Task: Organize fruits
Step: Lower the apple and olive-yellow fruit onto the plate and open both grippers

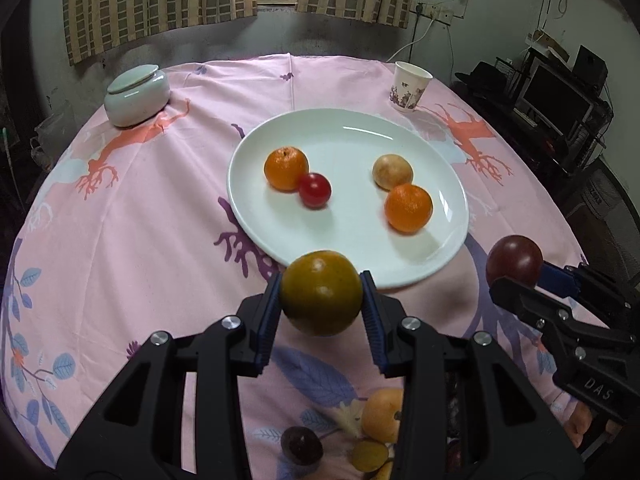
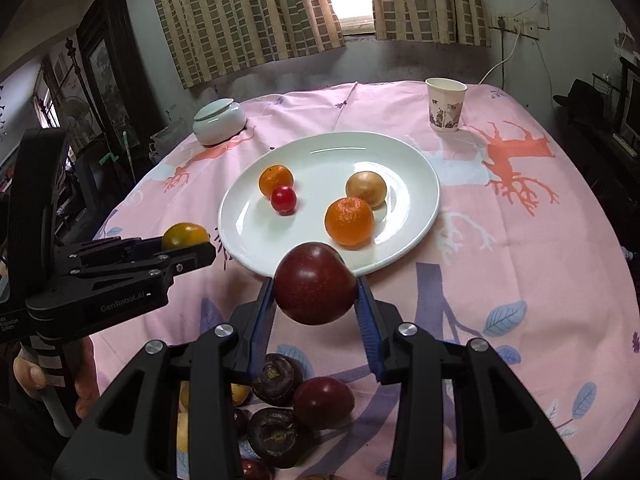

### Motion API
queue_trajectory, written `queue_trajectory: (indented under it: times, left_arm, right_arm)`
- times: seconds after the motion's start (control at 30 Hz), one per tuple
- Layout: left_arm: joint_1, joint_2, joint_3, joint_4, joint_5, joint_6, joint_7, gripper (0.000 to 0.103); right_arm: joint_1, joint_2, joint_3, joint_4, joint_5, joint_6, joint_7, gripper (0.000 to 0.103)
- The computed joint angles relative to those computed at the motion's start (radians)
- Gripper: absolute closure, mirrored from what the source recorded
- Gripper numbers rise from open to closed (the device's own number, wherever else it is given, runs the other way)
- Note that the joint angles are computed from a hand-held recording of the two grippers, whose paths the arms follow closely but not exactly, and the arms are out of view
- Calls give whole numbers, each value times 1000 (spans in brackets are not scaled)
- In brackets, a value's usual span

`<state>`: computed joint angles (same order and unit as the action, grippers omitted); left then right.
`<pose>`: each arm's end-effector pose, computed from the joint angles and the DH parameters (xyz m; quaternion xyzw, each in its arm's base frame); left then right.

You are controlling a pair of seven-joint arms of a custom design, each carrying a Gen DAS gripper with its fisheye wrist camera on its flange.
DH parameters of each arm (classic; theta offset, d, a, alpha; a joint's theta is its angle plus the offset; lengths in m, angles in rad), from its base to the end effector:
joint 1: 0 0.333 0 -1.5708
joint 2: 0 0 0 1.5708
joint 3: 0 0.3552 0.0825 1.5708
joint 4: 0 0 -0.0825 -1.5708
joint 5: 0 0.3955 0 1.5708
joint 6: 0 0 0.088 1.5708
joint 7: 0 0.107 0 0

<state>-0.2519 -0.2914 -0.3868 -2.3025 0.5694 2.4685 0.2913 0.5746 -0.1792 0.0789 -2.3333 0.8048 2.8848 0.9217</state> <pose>0.3925 -0.3109 0.5341 -0.7458 0.5763 -0.2399 0.2326 0.4376 0.2848 0.5127 -0.8108 0.4288 -0.0762 0.3910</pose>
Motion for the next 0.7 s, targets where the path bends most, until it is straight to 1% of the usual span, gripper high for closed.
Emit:
queue_trajectory:
  times: [0.07,0.13,0.2,0.23,0.27,0.3,0.4,0.43,0.57,0.7]
  left_arm:
    - [10,27,14,38,-1,-5,19,64]
    - [23,63,22,77,15,-16,26,64]
    - [30,107,30,123,32,-56,26,64]
    - [30,128,39,140,35,-67,27,64]
    - [27,144,51,151,27,-68,32,64]
    - [24,159,65,159,13,-61,41,64]
    - [19,204,93,189,-14,-55,69,64]
    - [16,221,98,203,-16,-62,79,64]
    - [1,272,117,253,2,-69,99,64]
    - [-8,305,138,275,-10,-30,113,64]
  right_arm:
    - [-12,30,1,48,-28,-30,15,63]
    - [-38,76,21,95,-99,-23,70,63]
    - [-71,136,41,144,-219,2,168,63]
    - [-88,166,47,167,-297,9,243,63]
    - [-102,197,48,194,-374,7,324,63]
    - [-114,227,46,220,-418,4,378,63]
    - [-132,294,40,278,-556,-7,504,63]
    - [-140,311,43,292,-572,-12,520,63]
    - [-169,340,71,318,-568,-35,524,63]
    - [-184,349,86,327,-554,-44,522,62]
